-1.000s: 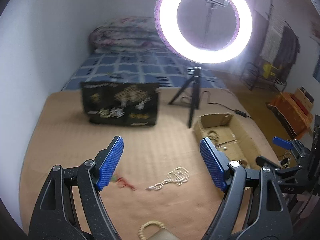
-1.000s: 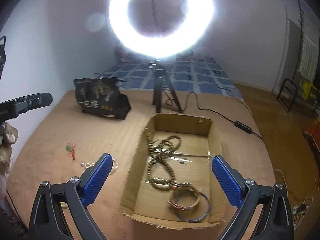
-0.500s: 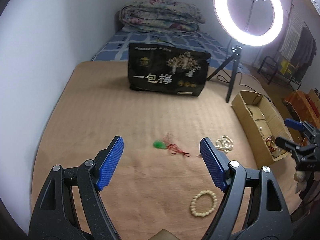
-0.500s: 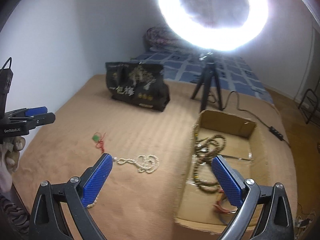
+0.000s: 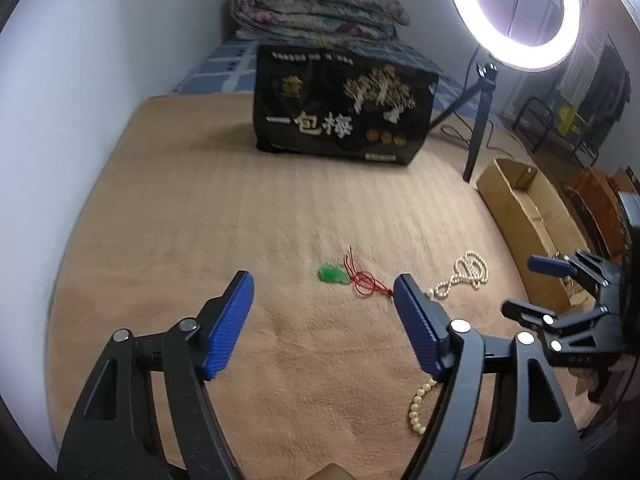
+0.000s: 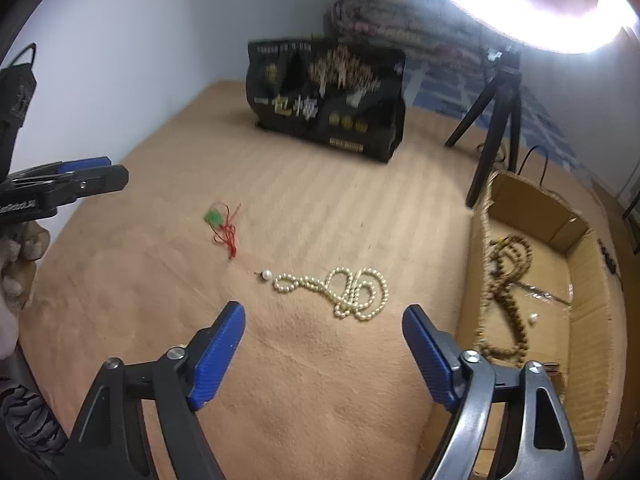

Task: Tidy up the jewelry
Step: 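Withdraw both open tools from the box toward the remaining jewelry, then grasp the green jade pendant with the left tool while the right tool grasps the pearl necklace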

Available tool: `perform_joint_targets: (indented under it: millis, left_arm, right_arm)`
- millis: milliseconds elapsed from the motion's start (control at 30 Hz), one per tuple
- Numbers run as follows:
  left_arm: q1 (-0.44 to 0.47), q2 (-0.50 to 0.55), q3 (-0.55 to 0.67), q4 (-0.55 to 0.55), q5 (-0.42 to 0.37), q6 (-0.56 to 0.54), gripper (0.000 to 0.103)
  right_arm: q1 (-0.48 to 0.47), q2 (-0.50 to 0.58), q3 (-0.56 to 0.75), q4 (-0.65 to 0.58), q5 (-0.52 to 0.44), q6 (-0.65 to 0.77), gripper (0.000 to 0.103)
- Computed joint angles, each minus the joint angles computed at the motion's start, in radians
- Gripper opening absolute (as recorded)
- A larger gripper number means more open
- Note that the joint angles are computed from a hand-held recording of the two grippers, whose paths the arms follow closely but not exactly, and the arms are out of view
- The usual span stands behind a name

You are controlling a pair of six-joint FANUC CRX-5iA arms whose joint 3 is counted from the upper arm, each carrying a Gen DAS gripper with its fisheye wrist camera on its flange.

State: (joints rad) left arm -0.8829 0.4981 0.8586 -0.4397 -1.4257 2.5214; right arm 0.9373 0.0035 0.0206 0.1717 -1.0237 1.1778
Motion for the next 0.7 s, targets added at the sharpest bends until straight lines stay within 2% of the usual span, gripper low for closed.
perform_joint_targets:
  millis: [100,167,233,367,433,600,700]
  left_arm:
    - [0.018,0.004,-0.025,0.038,0.026,-0.014,0.070]
    - [0.028,0.012,-0.033,0.060,0.033,-0.029,0.067]
    - [0.039,0.022,-0.037,0.080,0.041,-0.042,0.067]
    - [0.058,0.037,-0.053,0.118,0.076,-0.066,0.065]
    - [0.065,0.052,-0.044,0.132,0.076,-0.082,0.057]
    - [0.077,0.090,-0.024,0.153,0.082,-0.134,0.057]
    - [0.079,0.116,0.003,0.140,0.067,-0.166,0.057]
  right_arm:
    - [-0.011,0.045,0.038,-0.008,-0.041,0.031,0.074]
    - [-0.021,0.078,0.076,-0.030,-0.078,0.068,0.067]
    - [-0.026,0.105,0.105,-0.044,-0.103,0.103,0.056]
    - [-0.025,0.146,0.140,-0.036,-0.132,0.147,0.056]
    - [-0.030,0.162,0.155,-0.041,-0.141,0.157,0.055]
    - [-0.052,0.203,0.204,-0.061,-0.179,0.194,0.049]
    - [-0.060,0.220,0.224,-0.064,-0.194,0.205,0.049]
